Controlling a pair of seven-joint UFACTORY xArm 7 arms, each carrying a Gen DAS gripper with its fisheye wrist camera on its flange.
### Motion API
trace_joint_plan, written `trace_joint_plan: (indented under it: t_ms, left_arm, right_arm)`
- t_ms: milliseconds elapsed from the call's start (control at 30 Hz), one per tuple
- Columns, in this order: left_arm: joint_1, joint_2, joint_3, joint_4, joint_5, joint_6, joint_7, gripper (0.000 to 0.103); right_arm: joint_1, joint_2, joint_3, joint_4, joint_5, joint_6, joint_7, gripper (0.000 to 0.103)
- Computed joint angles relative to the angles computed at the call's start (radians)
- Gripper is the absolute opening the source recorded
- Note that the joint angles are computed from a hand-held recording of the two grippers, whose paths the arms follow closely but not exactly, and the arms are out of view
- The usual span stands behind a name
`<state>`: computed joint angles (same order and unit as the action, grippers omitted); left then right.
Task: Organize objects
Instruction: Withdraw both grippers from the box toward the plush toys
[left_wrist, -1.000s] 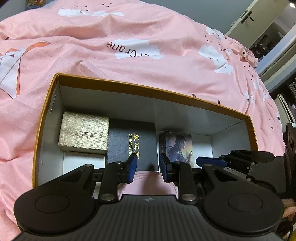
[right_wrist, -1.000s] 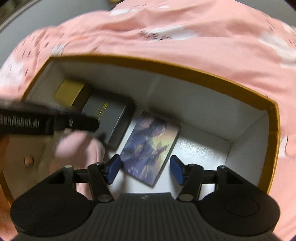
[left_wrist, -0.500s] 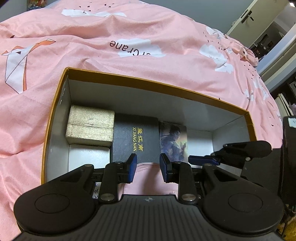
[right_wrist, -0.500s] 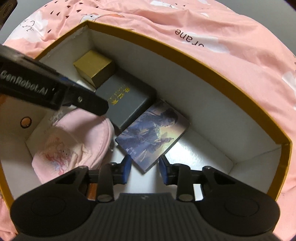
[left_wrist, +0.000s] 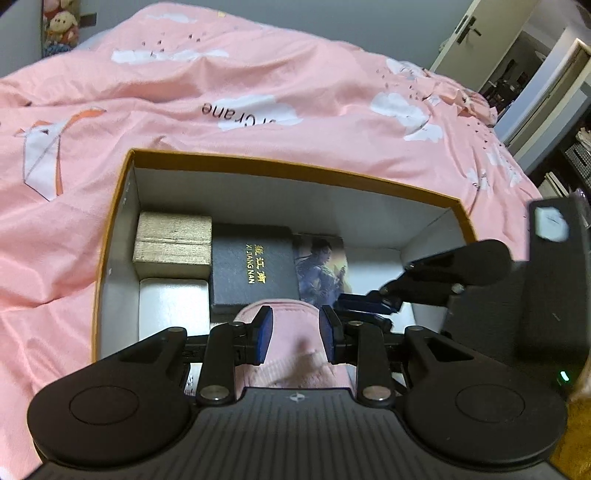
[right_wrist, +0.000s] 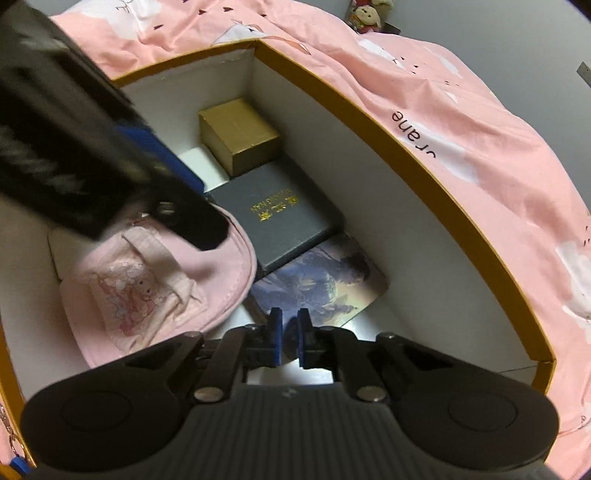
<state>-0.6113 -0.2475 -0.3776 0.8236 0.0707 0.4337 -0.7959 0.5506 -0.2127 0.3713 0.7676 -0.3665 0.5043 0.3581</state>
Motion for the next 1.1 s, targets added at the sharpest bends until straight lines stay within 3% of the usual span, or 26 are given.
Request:
trace_joint_plan:
  t_ms: [200,367,567,733,933,1100]
  left_arm:
    - [0.018,-0.096,-0.061,-0.034,0.078,0.027,-0.075,0.041]
    - [0.018,-0.180,-0.127,-0.047,0.142,0.064,-0.140,0.042]
    - [-0.018,-0.272,-0.188,-0.051,0.150,0.132,-0.179,0.043]
    - [-0.159,-0.296,-0.130,-0.106,-0.008,0.103,-0.140,0.044]
    - [-0.291,-0.265,-0.090,-0.144,-0.216,0.111,-0.126,0.046]
    - [-0.345,-0.199,-0.073,-0.115,-0.320,0.168,-0.093,0.056]
  right_arm:
    - [0.012,-0.078,0.005,-0.034,0.074,0.006,0.032,0.011]
    - [0.012,-0.247,0.062,-0.118,0.081,-0.012,0.156,0.033]
    - [0.075,-0.465,0.128,-0.193,0.160,0.056,0.270,0.033]
    - [0.123,-0.607,0.222,-0.219,0.224,0.144,0.433,0.036]
    - [0.228,-0.677,0.292,-0.212,0.321,0.358,0.599,0.041]
    - [0.346,-0.669,0.257,-0.218,0.391,0.441,0.595,0.041]
